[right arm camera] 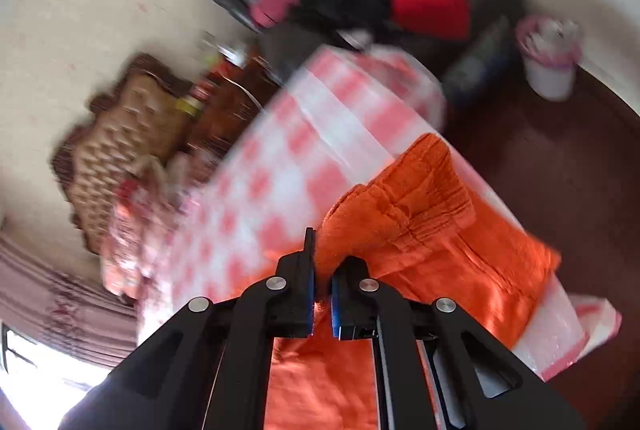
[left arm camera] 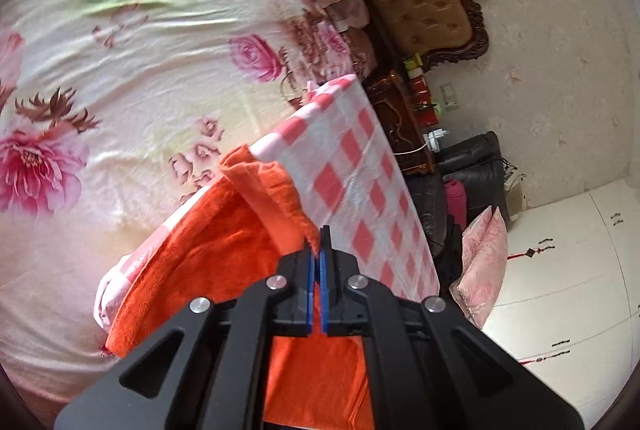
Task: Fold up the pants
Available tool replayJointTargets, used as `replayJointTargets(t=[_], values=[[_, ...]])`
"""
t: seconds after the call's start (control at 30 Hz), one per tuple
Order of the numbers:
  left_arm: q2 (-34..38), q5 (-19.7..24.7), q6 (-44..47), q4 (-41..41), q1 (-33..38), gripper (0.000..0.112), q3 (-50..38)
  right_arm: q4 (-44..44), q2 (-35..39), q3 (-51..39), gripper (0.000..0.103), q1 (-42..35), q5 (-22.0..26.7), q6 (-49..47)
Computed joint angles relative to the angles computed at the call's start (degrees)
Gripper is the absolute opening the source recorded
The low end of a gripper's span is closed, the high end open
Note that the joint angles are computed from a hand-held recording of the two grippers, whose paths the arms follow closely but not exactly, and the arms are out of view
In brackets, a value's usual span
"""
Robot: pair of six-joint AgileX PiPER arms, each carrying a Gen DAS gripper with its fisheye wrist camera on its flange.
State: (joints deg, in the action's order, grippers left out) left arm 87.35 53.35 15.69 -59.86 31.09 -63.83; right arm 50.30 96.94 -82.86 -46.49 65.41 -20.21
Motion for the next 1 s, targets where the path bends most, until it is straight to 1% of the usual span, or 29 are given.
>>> replayJointTargets(t=[0.07,0.13,0.17,0.23,0.3,0.33,0.37,0.43,0.5,0.57,0.63,0.67,0.7,0.73,0.77,0.8,0.93,1.0], values=[[-4.03,1.82,0.68,0.65,1.33,0.001,2.69,1.37,-2.02,-0.52,0.006,-2.10,2.30,-0.74],[-8.25,2.88,5.11,1.16,3.85,0.001,10.73,1.45,-4.44,2.80,0.006,-4.37,3.57,-2.92],[-9.39,2.74,7.53,1.51,4.95,0.001,15.36,0.61,-6.16,6.08,0.006,-5.61,3.35,-5.08],[-7.83,0.85,13.86,0.59,7.42,0.001,23.59,-1.75,-7.59,11.55,0.006,-7.27,1.98,-8.26],[-4.59,-0.94,20.60,-2.19,10.25,0.001,29.10,-3.63,-6.19,15.95,0.006,-8.49,0.65,-10.39],[-4.42,-0.78,23.88,-4.43,11.56,0.001,30.87,-4.41,-4.99,17.37,0.006,-8.93,0.24,-11.08],[-4.62,-0.85,24.86,-4.77,11.88,0.001,31.19,-5.14,-4.27,18.52,0.006,-9.04,-0.54,-12.01],[-5.95,-1.89,21.97,-2.34,10.21,0.001,29.78,-6.38,-4.66,20.26,0.006,-8.30,-2.94,-13.29],[-8.07,-1.53,19.52,-0.86,9.05,0.001,28.13,-7.51,-5.50,20.76,0.006,-7.10,-5.05,-13.25],[-11.12,-2.51,15.23,2.79,6.50,0.001,26.39,-9.32,-7.20,21.44,0.006,-5.65,-7.42,-13.15],[-11.11,-3.42,12.21,6.33,5.39,0.003,26.38,-12.83,-8.88,22.69,0.006,-2.93,-10.99,-11.40],[-11.05,-3.90,11.60,7.24,5.30,0.004,26.78,-14.99,-9.26,23.47,0.006,-1.53,-13.00,-10.25],[-10.88,-4.41,11.95,7.23,5.53,0.009,27.33,-16.68,-9.56,24.23,0.006,-0.48,-14.75,-9.38],[-10.73,-4.54,12.26,6.77,6.30,0.015,28.04,-17.67,-9.79,24.91,0.006,0.03,-15.96,-9.08],[-10.48,-4.19,12.71,5.99,7.31,0.032,28.44,-18.38,-9.94,25.38,0.006,0.29,-16.84,-8.92],[-10.30,-3.36,13.68,4.53,9.30,0.037,29.13,-18.91,-10.00,25.69,0.006,0.56,-17.60,-8.78],[-9.94,-0.06,17.28,2.62,18.06,0.038,30.59,-19.14,-10.63,25.66,0.006,0.80,-18.16,-8.98],[-8.68,2.44,20.81,0.75,22.57,0.039,31.95,-19.06,-10.76,25.33,0.006,0.89,-17.88,-8.86]])
